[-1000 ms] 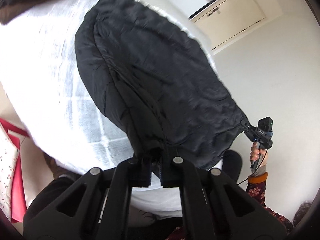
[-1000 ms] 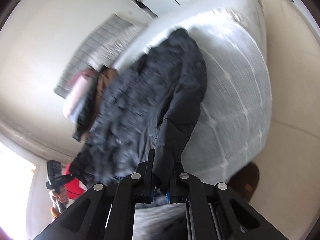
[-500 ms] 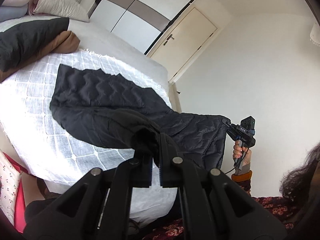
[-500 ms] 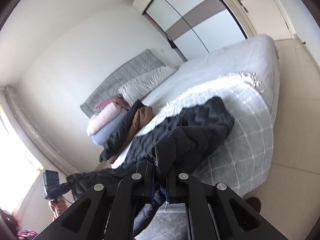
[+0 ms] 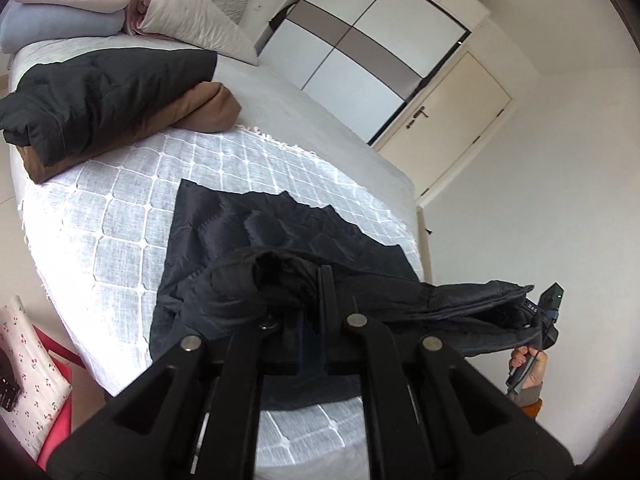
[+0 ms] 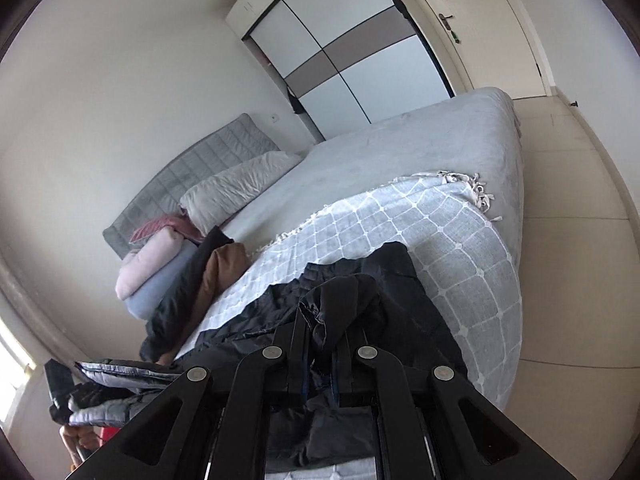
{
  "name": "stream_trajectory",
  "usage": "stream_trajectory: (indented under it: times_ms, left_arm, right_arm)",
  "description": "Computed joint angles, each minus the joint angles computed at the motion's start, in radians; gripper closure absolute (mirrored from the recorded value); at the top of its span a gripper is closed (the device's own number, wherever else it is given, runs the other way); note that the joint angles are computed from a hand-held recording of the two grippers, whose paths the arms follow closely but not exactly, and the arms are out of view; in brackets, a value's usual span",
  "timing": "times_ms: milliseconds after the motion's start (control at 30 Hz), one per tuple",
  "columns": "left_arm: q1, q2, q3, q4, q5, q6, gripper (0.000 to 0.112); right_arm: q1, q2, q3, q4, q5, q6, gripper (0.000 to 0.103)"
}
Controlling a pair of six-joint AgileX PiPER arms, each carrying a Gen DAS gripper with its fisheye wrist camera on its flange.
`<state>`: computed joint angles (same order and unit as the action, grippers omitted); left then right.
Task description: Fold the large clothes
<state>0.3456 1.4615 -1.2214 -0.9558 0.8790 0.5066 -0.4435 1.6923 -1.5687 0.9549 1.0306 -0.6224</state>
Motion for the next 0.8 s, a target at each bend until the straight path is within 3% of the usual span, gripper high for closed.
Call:
stream_trajectory:
  times_ms: [67, 167, 367, 467, 533, 600, 633, 700, 767, 800]
  left_arm:
    - [-0.045, 0.082, -0.070, 0.066, -0.069, -0.077, 0.105]
    - [-0.087, 0.230, -0.198, 0.149, -0.116, -0.204, 0.104]
    - [-0.140, 0.507, -0.413, 0.295, -0.157, -0.396, 0.100]
    - [-0.152, 0.586, -0.423, 0.274, -0.205, -0.378, 0.099]
    - [-0.164, 0.611, -0.394, 0.236, -0.261, -0.342, 0.098]
    - [-0.185, 0.635, -0.440, 0.329, -0.233, -0.429, 0.097]
    - [-0.192, 0.630, -0.440, 0.351, -0.239, -0.434, 0.094]
    - [-0.197, 0.599, -0.412, 0.352, -0.258, -0.412, 0.077]
    - [-0.188, 0.566, -0.382, 0.303, -0.255, -0.369, 0.041]
    - [-0.183, 0.545, -0.364, 0.281, -0.253, -0.345, 0.034]
  right_arm:
    - [0.069, 0.084, -0.077, -0.076, -0.083, 0.080, 0.096]
    - [0.139, 0.234, -0.235, -0.186, -0.124, 0.237, 0.096]
    - [0.224, 0.558, -0.595, -0.392, -0.071, 0.526, 0.094]
    - [0.239, 0.683, -0.718, -0.445, -0.019, 0.578, 0.092]
    - [0.245, 0.717, -0.725, -0.448, -0.030, 0.569, 0.090]
    - [0.254, 0.726, -0.712, -0.455, -0.046, 0.542, 0.089]
    - [0.255, 0.725, -0.711, -0.456, -0.046, 0.541, 0.088]
    - [0.239, 0.718, -0.717, -0.413, -0.027, 0.520, 0.084]
    - [0.206, 0.682, -0.672, -0.317, -0.035, 0.476, 0.071]
    - [0.185, 0.654, -0.624, -0.249, -0.054, 0.447, 0.065]
